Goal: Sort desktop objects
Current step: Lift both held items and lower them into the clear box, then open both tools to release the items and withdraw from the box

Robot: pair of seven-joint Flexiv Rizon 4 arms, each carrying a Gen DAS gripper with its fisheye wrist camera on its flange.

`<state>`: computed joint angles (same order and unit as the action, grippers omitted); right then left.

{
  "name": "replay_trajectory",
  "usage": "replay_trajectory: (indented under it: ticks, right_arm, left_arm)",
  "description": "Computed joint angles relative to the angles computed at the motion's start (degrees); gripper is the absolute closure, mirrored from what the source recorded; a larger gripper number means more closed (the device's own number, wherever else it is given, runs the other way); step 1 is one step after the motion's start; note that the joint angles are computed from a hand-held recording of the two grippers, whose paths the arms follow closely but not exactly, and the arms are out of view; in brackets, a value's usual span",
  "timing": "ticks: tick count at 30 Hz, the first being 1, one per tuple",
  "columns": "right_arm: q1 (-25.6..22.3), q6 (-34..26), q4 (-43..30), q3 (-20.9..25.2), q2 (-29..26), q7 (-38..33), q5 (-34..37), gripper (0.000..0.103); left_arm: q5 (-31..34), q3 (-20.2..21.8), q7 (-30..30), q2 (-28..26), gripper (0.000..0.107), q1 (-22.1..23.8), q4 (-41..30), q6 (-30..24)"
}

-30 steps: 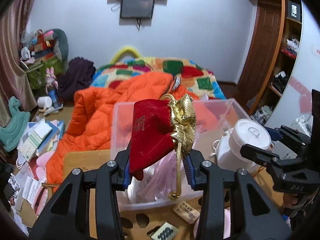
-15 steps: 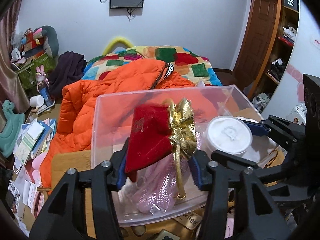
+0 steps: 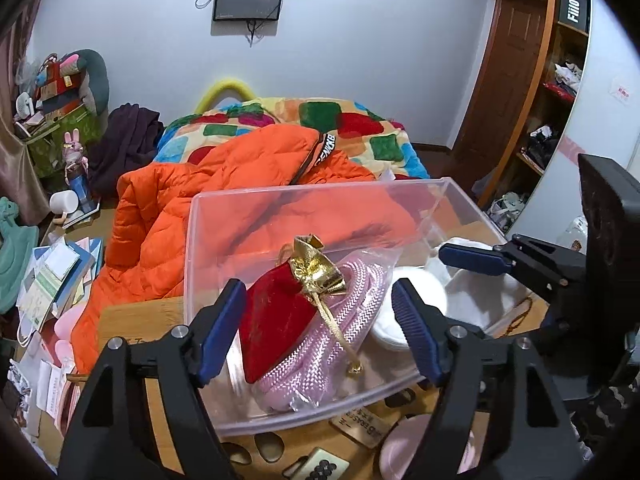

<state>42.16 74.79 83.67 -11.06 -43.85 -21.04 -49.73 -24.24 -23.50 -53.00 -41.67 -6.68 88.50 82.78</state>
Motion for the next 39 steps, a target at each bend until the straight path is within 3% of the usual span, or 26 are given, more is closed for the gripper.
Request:
replay_trajectory:
  ticks: [12, 15, 20, 26, 31, 36, 39]
  right_arm:
    - [1.22, -1.10, 3.18, -1.69, 3.29, 6.08, -6.05, 0.040]
    - [1.34, -1.13, 4.96, -2.22, 4.98, 9.48, -9.27, 0.039]
    - [1.59, -0.79, 8.86, -3.78, 8.65, 19.69, -18.77, 0.029]
    - [-0.45, -1.02, 12.62, -2.34, 12.25, 29.89, -26.91, 0.028]
    - [-3.19, -2.19, 14.53, 0.50, 13.89, 34.42, -30.14, 0.028]
    - [-6.00, -2.68, 16.34, 3.18, 15.11, 39.53, -34.98, 0.028]
    - [-8.25, -1.21, 17.64, 5.10, 15.78, 43.30, -38.32, 0.028]
  left_arm:
    - [-1.18, -7.94, 2.69, 2.09, 0.026, 5.97, 5.04, 4.07]
    - [-1.37, -10.39, 3.16, 2.77, 0.026, 7.92, 6.55, 4.84]
    - [-0.10, -14.64, 3.29, 3.95, 0.021, 11.41, 9.47, 7.61]
    - [3.01, -15.04, 1.44, 5.27, 0.020, 12.31, 11.18, 9.18]
    - [5.55, -17.10, 0.03, 5.55, 0.019, 14.28, 13.13, 10.71]
    - [7.58, -12.65, -3.91, 7.55, 0.016, 12.35, 14.79, 11.44]
    - [8.71, -13.20, -5.63, 8.53, 0.016, 13.90, 17.46, 13.15]
